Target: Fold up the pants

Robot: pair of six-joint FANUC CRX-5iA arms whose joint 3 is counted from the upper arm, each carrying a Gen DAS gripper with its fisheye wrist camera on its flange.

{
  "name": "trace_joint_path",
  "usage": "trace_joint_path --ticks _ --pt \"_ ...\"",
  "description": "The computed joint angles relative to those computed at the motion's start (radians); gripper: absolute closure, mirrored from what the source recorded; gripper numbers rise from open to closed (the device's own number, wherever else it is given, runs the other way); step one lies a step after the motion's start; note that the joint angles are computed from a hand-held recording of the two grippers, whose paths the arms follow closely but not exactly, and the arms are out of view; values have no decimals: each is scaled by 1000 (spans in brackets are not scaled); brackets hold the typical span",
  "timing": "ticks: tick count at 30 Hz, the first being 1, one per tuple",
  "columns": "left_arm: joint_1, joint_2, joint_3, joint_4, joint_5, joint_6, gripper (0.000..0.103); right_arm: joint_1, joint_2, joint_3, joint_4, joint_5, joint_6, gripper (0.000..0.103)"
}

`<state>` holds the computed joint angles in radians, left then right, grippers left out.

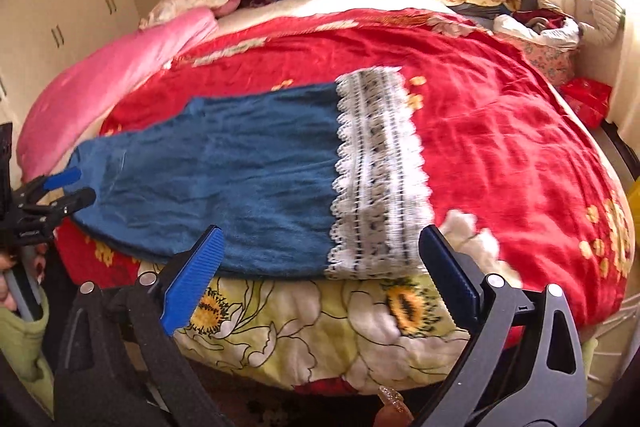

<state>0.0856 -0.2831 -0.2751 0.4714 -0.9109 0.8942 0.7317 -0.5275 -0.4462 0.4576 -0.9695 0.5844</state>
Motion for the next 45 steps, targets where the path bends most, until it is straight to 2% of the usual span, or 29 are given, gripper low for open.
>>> trace_joint_path --ticks 12,22,34,41,45 --pt "-101 63 103 -40 12 27 4 -26 -65 -47 28 17 -78 10" --pt "-211 199 255 -96 -2 67 4 -64 -76 -61 -9 50 -89 10" --pt "-313 425 504 -136 -97 93 4 -130 -64 -68 -87 109 -95 10" --pt "-343 557 656 -157 -171 111 5 -161 -44 -63 -143 140 -76 10" --pt "-358 613 713 -137 -194 85 5 -180 -28 -57 -185 151 -60 10"
